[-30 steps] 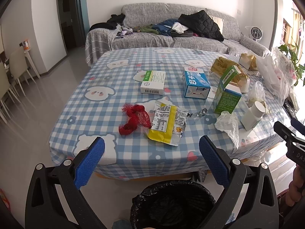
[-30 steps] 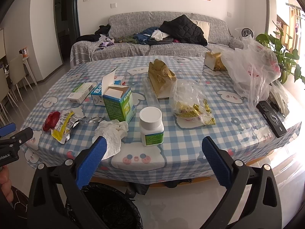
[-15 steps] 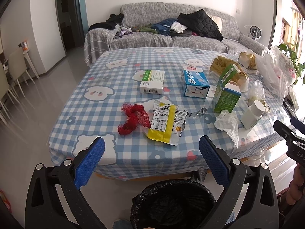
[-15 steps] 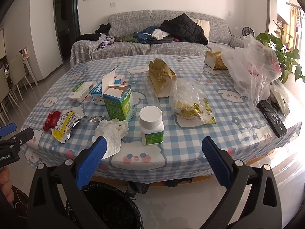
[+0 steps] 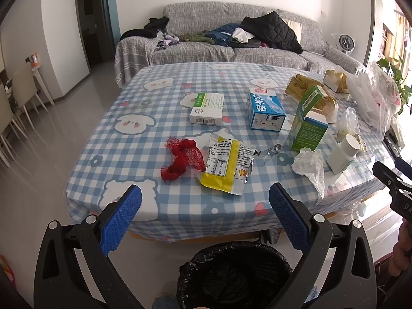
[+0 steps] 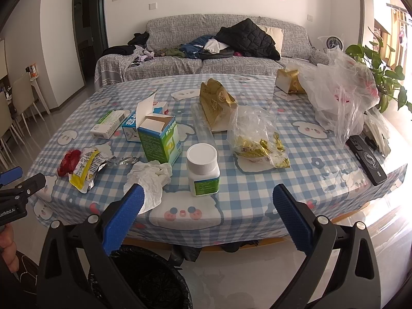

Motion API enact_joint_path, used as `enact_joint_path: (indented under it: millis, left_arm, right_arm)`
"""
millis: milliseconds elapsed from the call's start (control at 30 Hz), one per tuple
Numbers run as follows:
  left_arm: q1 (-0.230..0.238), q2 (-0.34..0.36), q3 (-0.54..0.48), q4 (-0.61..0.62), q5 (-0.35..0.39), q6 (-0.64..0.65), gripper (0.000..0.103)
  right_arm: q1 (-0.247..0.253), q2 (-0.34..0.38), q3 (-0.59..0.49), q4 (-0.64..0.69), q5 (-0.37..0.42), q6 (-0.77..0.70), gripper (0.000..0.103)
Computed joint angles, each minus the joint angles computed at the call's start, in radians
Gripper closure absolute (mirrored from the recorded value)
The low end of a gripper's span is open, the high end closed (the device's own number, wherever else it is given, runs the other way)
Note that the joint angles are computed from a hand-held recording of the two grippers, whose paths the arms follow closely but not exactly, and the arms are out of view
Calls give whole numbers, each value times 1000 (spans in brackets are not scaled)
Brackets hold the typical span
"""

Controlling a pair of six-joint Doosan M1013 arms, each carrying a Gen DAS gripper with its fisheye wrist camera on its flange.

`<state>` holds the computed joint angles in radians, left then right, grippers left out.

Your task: Collect trash

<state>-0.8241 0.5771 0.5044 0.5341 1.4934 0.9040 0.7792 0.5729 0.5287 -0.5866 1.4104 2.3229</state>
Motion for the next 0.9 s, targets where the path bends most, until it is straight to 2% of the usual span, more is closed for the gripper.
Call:
enact_joint_path:
  millis: [533, 667, 800, 900]
  left_arm:
    - [5, 12, -11, -8, 8, 8, 7]
    - [26, 53, -88, -5, 55, 66, 8]
    - [62, 91, -170, -27, 95, 71, 8]
    - [89, 146, -270, -51, 153, 83, 8]
  right_arm:
    - [-1, 5, -6, 2, 7, -8, 7]
    - [-7, 30, -47, 7, 24, -39, 7]
    - [-15, 72, -111, 18, 54, -73, 7]
    - [-19, 107, -166, 26, 82, -102, 8]
